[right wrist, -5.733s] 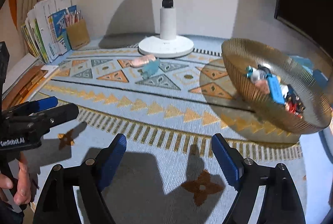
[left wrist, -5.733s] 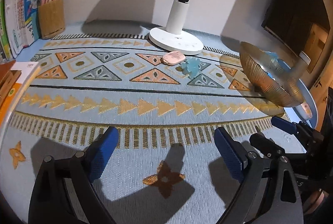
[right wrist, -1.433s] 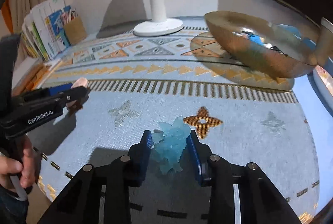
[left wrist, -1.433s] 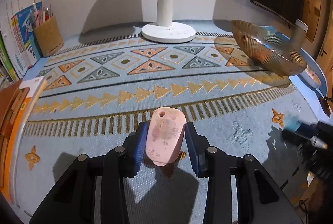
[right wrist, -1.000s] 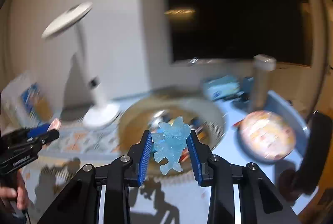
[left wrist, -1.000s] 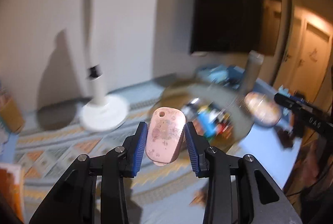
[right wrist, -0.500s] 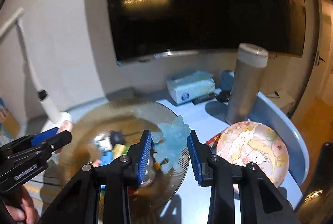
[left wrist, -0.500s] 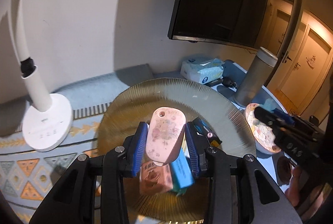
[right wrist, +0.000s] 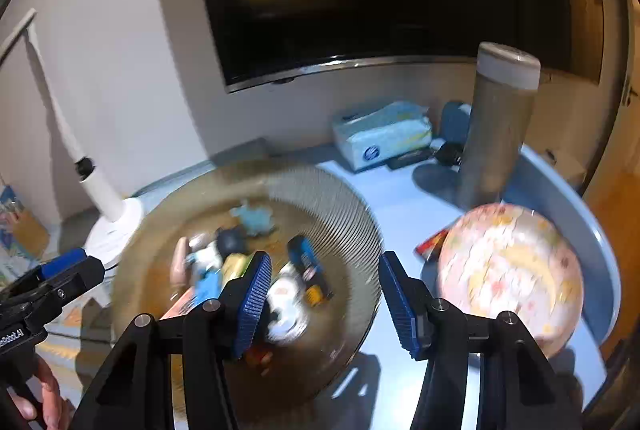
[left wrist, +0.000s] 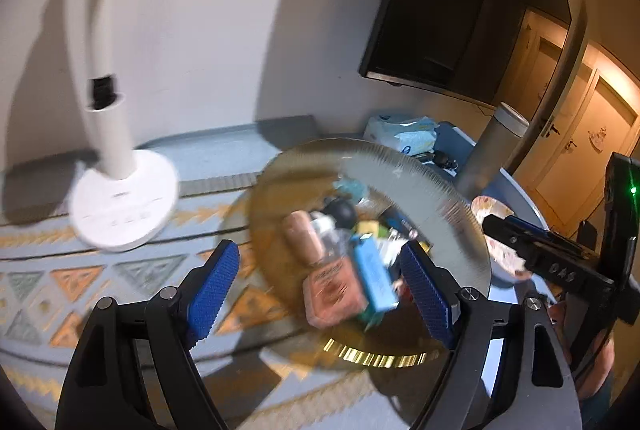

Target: Organize rigid objects

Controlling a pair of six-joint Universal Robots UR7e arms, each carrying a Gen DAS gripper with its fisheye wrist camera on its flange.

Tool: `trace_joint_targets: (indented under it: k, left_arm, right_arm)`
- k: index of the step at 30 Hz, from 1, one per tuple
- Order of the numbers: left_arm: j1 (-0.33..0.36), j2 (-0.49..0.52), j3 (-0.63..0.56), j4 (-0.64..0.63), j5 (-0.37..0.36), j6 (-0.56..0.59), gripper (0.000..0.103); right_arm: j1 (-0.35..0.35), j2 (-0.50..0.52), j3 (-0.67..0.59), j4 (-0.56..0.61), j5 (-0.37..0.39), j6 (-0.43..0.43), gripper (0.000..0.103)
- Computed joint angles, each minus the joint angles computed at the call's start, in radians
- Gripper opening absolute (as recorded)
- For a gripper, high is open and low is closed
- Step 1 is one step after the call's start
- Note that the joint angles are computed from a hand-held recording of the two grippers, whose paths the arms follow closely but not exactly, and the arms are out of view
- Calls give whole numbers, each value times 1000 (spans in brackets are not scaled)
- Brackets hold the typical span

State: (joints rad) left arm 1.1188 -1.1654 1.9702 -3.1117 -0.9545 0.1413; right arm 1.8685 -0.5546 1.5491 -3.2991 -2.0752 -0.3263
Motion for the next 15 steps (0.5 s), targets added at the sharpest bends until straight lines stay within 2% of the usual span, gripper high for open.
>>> trace_joint_targets:
  k: [2,5,9,12,13,15]
  left_arm:
    - [-17,-57,59,-31,24,11,82]
    - [-39,-153,139,-41,42,-2,82]
    - [-71,-313,231,64,27,-10,82]
    - [-119,-406,291,90,82,4,82]
    - [-140,-445,320,86,103,15,86]
    - [-166,-511,367,70,122,35,101]
  right_arm:
    - [14,-29,52,2,43,18,56]
    - [54,-42,102,-24,41,15,57]
    - [119,-62,161,-27,91,11,57]
    - [167,-66,189,-18,148,13,57]
    - [173,-67,194,-15,172,12,60]
    - [199,-57,210,-25,237,-4,64]
